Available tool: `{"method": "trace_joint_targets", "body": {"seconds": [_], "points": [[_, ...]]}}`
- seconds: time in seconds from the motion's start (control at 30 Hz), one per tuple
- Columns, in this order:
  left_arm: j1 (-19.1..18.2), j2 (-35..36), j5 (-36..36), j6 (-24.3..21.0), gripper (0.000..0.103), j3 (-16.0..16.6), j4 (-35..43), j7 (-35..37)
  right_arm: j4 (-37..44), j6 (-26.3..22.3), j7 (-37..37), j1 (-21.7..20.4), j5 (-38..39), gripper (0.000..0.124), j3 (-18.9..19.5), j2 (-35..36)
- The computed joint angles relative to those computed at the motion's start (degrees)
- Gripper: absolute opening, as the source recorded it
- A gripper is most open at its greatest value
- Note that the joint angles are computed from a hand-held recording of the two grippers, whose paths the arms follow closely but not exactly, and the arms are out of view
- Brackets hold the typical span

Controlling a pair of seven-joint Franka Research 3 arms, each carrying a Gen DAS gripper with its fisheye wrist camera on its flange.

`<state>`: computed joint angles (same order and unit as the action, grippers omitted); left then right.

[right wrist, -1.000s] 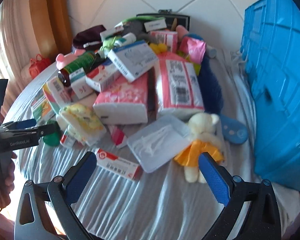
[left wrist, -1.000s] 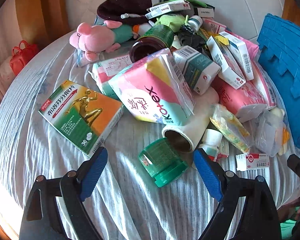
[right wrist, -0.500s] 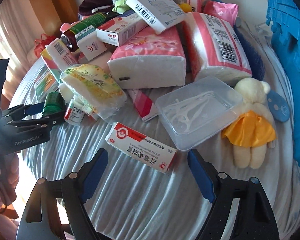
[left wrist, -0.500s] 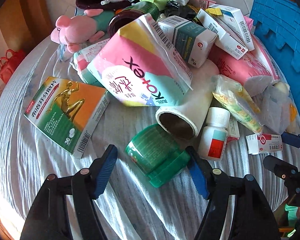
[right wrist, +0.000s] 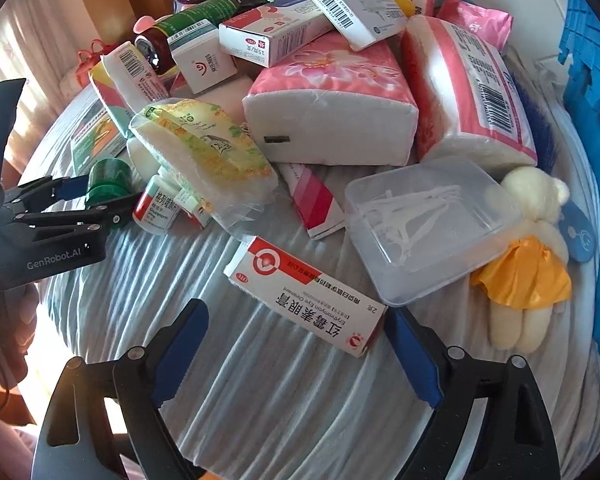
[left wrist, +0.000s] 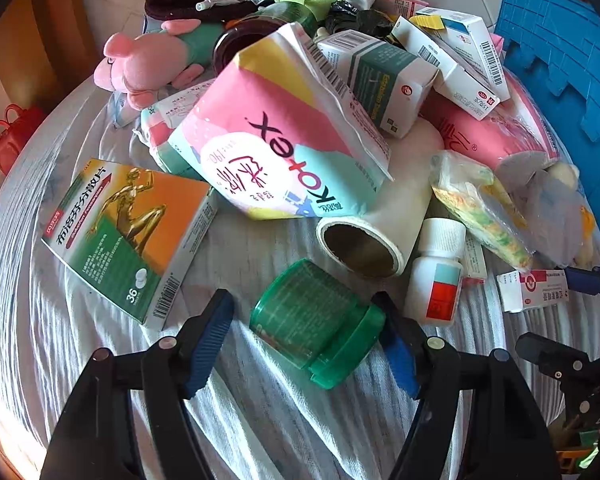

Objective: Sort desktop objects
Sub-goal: 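Grasp the green jar with the left gripper while the right grasps a red-white medicine box, then carry the green jar toward the crate while the right carries the medicine box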

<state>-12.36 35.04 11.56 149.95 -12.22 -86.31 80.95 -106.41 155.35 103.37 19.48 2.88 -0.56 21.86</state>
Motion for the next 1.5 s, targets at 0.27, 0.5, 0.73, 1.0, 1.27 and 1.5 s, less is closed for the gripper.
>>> {"method": "trace_joint_targets", "body": {"seconds": [0.27, 0.5, 0.73, 1.0, 1.27, 1.5], "points": [[-0.2, -3.2, 0.7, 0.9, 0.064, 0.8, -4.3, -3.5, 0.9, -0.8, -7.7, -1.6, 2.6, 0.035, 2.3, -0.3], [-0.3, -4.1, 1.4, 0.9, 0.056, 0.5, -5.4, -4.4, 2.9, 0.4, -9.4, -0.1, 0.7, 0.069, 1.0, 0.7], [-0.6, -4.0, 1.7, 0.3, 0.056, 0.4, -5.0, -4.8, 7.4, -4.0, -13.0, 0.0, 0.9, 0.036, 1.3, 4.0], [-1.1, -4.5, 3.7, 2.5, 0.056, 1.5, -4.9, -7.1, 3.2, -4.0, -21.9, -4.2, 12.3, 0.026, 5.8, -0.9], [-1.9, -7.1, 5.7, 6.8, 0.056, 1.2, -4.2, -7.4, -1.2, 3.0, -26.6, -5.3, 19.8, 0.026, 5.9, -7.4], [-4.0, -2.5, 5.5, 7.7, 0.056, 0.1, 7.4, -4.4, -1.1, 10.5, -12.7, -1.4, 6.4, 0.026, -1.0, -9.5]]}}
